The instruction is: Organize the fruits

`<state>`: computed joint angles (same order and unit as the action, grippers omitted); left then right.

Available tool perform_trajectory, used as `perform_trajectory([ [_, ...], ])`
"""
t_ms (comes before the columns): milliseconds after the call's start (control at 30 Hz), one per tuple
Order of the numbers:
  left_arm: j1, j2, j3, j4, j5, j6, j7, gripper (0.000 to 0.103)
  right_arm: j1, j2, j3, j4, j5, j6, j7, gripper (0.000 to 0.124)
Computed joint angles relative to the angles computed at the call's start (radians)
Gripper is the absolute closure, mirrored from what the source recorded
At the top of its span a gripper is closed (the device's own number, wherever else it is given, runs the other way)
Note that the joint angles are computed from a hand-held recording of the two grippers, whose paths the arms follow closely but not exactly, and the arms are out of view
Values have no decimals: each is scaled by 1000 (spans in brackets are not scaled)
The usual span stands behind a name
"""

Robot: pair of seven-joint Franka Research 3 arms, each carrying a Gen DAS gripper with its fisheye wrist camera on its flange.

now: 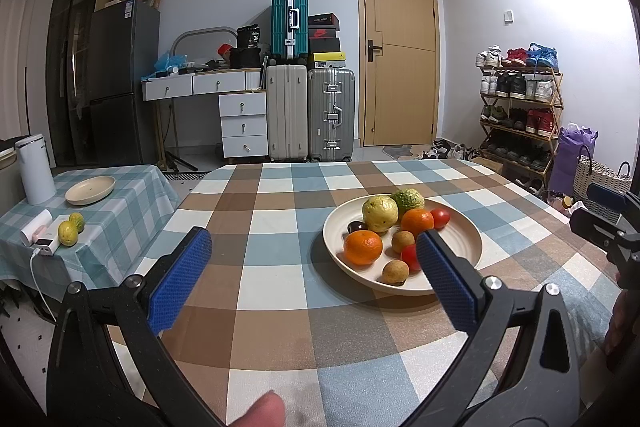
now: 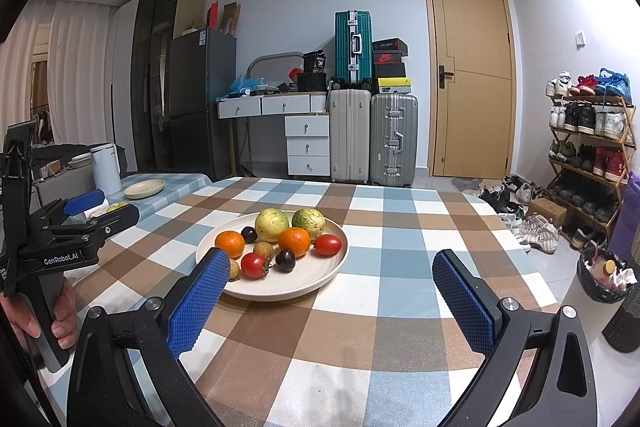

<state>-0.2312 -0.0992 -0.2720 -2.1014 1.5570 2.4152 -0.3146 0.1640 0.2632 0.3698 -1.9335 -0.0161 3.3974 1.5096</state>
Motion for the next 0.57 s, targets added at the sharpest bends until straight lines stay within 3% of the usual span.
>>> perform_trajectory([
  [567,-1,3,2,1,3,-2,-4,1,-1,-3,0,-3,-5,0,5,21],
])
